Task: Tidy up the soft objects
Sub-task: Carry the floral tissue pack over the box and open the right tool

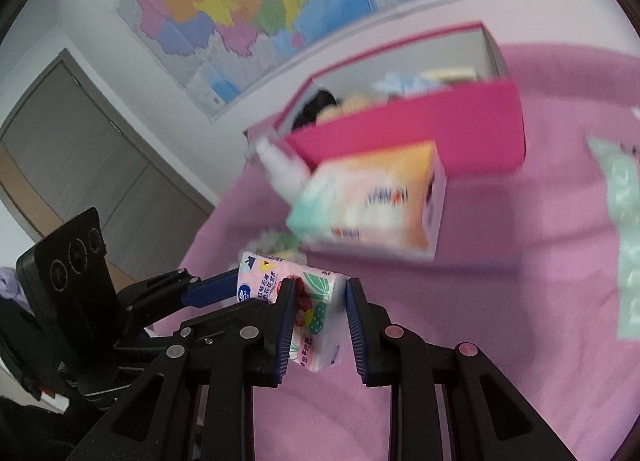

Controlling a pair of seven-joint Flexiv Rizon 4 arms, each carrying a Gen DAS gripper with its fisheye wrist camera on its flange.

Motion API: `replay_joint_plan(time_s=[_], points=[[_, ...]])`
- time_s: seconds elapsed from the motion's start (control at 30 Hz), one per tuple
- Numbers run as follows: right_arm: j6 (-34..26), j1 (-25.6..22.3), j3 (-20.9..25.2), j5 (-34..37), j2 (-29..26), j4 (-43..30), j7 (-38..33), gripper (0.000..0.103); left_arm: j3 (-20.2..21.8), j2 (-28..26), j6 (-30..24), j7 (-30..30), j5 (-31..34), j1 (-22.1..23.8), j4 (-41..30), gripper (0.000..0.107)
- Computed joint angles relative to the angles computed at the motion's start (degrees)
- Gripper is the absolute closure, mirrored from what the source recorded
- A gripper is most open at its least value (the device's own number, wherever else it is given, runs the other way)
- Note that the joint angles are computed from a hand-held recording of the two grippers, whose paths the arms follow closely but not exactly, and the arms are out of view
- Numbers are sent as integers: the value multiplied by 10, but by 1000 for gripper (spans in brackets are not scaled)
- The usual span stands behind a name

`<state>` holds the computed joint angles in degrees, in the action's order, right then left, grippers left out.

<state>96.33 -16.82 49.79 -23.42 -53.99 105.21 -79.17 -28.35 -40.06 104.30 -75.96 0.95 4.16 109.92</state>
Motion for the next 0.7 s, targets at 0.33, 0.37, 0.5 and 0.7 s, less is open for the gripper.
replay_joint_plan(time_s=[0.33, 0.37, 0.5, 0.7], points=[[-5, -2, 8, -4, 12, -43, -4, 78, 2, -5, -29, 34, -18, -8, -71, 72], [-9, -2, 10, -4, 13, -50, -6, 78, 3, -8, -35, 40, -21, -9, -84, 72], [-26, 5, 14, 9, 13, -86, -19, 78, 21, -10, -50, 56, -43, -29, -119, 72], [-66, 31, 10, 39, 4, -156, -48, 78, 61, -25, -87, 81, -83, -69, -186, 72]])
